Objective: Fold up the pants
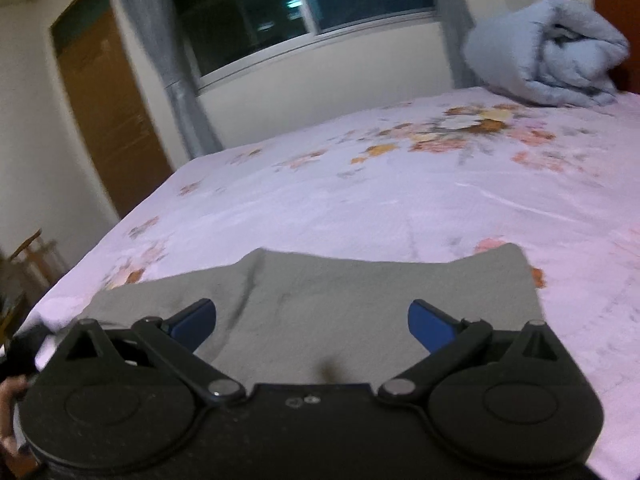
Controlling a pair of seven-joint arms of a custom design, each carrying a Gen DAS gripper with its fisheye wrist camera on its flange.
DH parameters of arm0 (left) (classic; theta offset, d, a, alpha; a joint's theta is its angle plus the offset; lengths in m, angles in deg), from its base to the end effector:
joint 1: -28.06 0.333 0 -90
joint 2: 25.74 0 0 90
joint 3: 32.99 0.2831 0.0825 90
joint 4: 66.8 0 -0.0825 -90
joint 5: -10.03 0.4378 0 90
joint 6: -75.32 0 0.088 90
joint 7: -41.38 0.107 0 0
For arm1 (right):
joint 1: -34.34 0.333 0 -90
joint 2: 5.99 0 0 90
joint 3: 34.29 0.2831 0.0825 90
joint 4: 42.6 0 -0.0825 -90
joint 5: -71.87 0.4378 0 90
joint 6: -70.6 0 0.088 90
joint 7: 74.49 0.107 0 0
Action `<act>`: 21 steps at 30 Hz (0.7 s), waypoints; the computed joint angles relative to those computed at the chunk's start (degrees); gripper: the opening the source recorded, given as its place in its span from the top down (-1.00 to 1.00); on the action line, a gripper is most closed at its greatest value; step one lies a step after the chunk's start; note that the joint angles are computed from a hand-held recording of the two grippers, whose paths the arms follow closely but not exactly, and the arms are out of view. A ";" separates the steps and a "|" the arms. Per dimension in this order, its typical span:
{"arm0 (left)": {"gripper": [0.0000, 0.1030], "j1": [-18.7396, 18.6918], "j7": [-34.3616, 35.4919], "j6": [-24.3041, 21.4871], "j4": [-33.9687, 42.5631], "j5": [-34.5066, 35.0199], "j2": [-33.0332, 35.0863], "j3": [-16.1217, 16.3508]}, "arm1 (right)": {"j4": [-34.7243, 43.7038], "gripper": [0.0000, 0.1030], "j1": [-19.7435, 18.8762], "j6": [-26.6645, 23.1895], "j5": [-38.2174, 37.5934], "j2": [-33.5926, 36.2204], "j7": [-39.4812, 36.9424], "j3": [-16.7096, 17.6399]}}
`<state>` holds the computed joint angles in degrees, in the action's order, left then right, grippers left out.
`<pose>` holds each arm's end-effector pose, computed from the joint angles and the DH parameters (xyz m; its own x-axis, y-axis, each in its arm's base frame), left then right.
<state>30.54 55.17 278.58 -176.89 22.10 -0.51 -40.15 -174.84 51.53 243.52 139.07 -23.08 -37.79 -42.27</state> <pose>0.6886 -0.0735 0.3435 0.2859 -0.3947 0.8732 -0.2932 -0.9036 -0.3125 0.5504 0.0169 0.4883 0.1442 -0.9428 -0.3007 -0.5190 0.1867 -0.8341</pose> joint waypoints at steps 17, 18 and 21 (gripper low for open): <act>0.39 -25.36 43.92 -13.79 18.72 -8.02 -2.05 17.42 | -3.08 -0.89 1.54 5.95 6.17 -3.08 10.15 -12.23; 0.39 -22.58 43.66 -15.65 22.83 -3.53 -0.44 13.26 | -3.11 -0.89 1.50 5.61 8.36 -3.47 8.14 -12.73; 0.40 -16.50 58.74 -20.86 35.40 -7.43 7.11 -1.75 | -3.49 -0.89 -0.15 3.40 12.99 -4.41 4.74 -13.58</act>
